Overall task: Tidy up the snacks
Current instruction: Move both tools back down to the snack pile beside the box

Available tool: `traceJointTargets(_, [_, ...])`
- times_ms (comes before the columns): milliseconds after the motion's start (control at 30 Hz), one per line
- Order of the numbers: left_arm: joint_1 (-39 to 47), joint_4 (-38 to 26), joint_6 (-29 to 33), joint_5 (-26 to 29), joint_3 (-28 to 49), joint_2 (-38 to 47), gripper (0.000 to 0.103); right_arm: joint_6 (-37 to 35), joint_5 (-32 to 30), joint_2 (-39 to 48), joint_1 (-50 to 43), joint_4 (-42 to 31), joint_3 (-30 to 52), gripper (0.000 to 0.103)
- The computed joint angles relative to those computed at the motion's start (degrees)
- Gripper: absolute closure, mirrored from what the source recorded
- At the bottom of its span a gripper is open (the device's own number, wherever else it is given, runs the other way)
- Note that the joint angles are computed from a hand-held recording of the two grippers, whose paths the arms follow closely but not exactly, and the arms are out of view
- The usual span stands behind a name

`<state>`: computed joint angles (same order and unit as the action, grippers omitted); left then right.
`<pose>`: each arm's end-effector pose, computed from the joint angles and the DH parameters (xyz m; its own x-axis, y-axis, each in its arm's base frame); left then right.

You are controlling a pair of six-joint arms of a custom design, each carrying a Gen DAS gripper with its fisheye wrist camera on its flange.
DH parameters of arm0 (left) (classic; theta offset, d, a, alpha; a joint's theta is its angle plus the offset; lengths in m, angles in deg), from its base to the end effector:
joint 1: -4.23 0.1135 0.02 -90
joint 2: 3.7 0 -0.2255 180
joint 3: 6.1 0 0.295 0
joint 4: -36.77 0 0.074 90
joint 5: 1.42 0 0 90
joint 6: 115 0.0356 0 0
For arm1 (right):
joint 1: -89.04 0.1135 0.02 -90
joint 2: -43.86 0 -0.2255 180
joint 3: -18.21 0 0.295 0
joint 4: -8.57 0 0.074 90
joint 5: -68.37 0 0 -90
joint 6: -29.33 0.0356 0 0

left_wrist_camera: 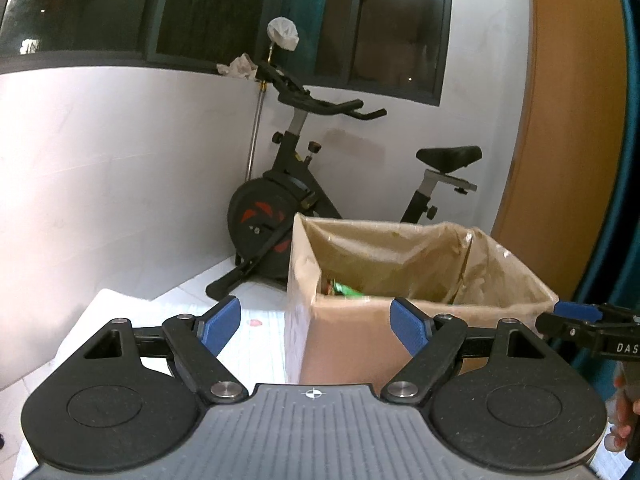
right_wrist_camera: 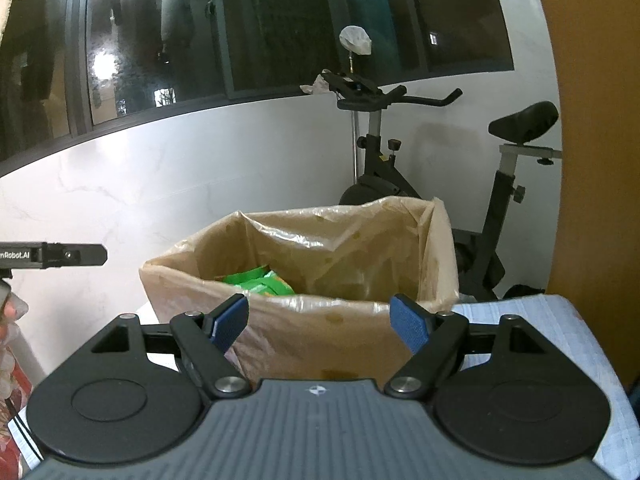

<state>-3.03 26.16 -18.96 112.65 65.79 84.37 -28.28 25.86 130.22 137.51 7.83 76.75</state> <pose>0.3858 -0.0638 0.2087 -0.3945 0.1471 -0.9071 0.5209 0.8490 -0.0889 0.2535 0.2466 0.1540 -0.3087 0.1974 -0.9305 0.1051 0.9793 0.1729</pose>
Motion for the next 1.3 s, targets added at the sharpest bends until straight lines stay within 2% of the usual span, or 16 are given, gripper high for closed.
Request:
traceJointTargets(333, [-0.2,2.5,-0.6,-0.4,-7.3,-1.9,0.020,7.7,1.9,1.1,2.3,-2.5,-2.5,0.022])
traceJointTargets(567, [-0.3,3.3,-1.7,-1.1,-9.5,-1.0,0.020,11.2,1.5,4.2,3.2,-4.1,-2.5,0.022])
traceJointTargets(933, [-1.3,5.1,0.1,-3.4,-15.8,-3.3,0.020,18.2,-0.9,8.8,4.5,-3.9,-3.8,0.022])
traceJointTargets(1167, [-1.4,4.4,-0.3,-3.5,-17.3,-3.4,0.020,19.0,-2.8,11.3,5.2,-3.1,-3.0,0.022])
traceJointTargets(1300, [-1.9,4.5,-0.1,-3.5,-18.4,-3.4,0.020,18.6,-6.1,13.6,5.0,-2.8,-1.3,0.021])
